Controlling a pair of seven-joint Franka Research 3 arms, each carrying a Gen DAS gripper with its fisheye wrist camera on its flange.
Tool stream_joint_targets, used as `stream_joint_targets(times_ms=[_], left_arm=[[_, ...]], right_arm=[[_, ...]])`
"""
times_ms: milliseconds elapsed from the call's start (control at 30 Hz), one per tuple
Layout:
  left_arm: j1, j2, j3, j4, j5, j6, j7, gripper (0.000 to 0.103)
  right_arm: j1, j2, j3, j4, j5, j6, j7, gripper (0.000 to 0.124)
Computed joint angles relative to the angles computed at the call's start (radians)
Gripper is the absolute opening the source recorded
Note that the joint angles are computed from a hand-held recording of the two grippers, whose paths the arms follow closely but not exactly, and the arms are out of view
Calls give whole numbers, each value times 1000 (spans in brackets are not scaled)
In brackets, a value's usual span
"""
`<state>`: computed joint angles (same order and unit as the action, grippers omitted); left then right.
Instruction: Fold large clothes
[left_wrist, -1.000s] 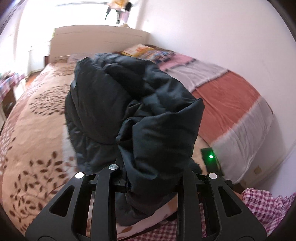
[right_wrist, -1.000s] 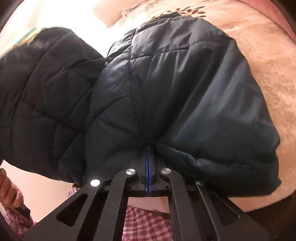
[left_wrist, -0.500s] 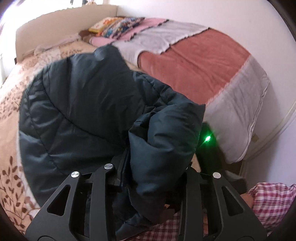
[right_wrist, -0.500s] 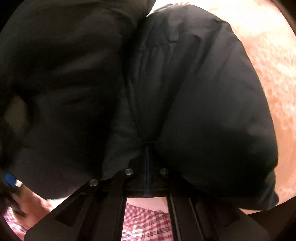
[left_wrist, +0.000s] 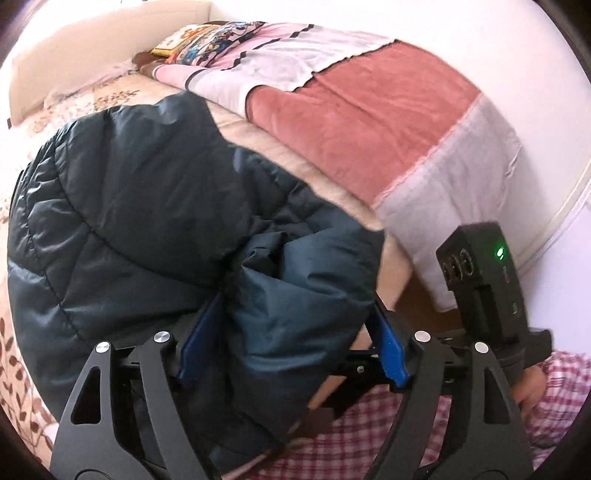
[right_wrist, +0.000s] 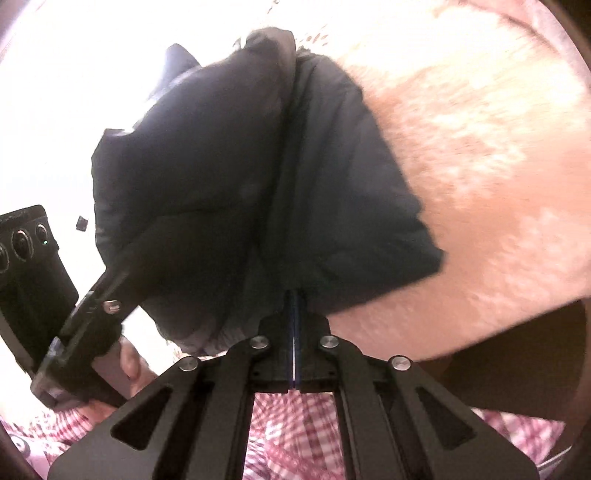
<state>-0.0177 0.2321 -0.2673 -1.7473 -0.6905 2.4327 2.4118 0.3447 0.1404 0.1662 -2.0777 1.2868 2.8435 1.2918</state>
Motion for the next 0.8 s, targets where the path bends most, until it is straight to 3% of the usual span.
stream_joint_targets(times_ms=[167,267,300,400,500,567,667,767,800], left_arm=[[48,-39,6,18,-143,-123,49,75],[51,-74,25,0,-221,-111,101,75],[49,-81,33,-3,-238,-101,112,75],[50,-86,59,7,-282,-44,121,75],[48,-63,73,37,-268,26,81,68],[56,-43,78,60,-247,63,32,68],[77,-10,74,104,-212,87,-29,67],[82,32,62,161,-137,90,-77,67],[75,54,58,188,-87,95,-93,67]], right_arm=[[28,-92,-10,-98,-114,67,95,1],[41,-141,-18,-137,-224,95,190,1],[45,-156,-17,-150,-302,105,297,1],[47,-130,-42,-105,-706,130,572,1],[43,-147,-56,-89,-918,135,714,1],[42,-164,-51,-77,-936,149,711,1],[69,-146,-40,-10,-822,182,561,1],[59,-61,-8,135,-673,125,343,1],[69,-28,-17,182,-684,96,329,1]])
